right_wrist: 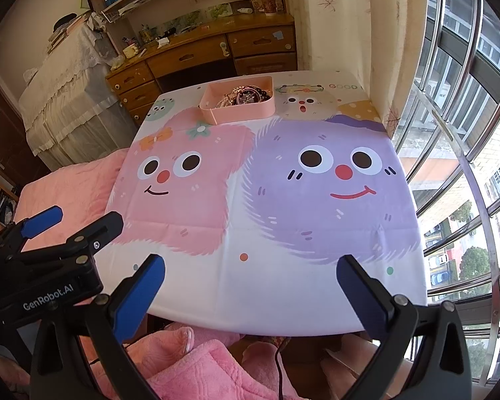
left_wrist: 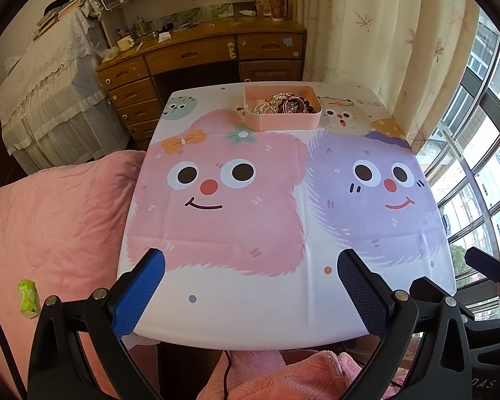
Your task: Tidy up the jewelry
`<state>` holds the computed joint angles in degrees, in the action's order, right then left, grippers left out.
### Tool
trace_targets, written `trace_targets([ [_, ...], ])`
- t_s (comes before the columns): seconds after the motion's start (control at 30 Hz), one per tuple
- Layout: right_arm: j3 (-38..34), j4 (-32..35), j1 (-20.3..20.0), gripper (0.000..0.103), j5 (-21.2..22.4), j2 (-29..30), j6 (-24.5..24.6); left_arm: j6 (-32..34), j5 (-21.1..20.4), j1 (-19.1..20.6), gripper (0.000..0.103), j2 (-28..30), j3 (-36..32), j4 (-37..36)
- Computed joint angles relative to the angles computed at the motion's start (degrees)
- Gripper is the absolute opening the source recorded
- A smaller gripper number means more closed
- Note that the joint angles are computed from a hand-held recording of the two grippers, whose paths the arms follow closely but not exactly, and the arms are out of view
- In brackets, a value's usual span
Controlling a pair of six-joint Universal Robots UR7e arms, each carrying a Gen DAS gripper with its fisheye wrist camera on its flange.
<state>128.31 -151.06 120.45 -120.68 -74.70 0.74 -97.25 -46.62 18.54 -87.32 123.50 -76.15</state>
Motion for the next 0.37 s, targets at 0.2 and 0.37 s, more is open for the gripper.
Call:
trace_targets([
  [0.2, 0.1, -0.1, 0.0, 0.103, 0.0, 0.1, 0.0, 0.0, 0.0, 0.0, 0.102, 0.0, -0.1, 0.1],
  [0.37, 0.3, -0.5, -0.1, 0.103, 0.0, 0.2, -0.2, -0.1, -0.1, 0.0, 0.102, 0.1, -0.1, 0.1],
])
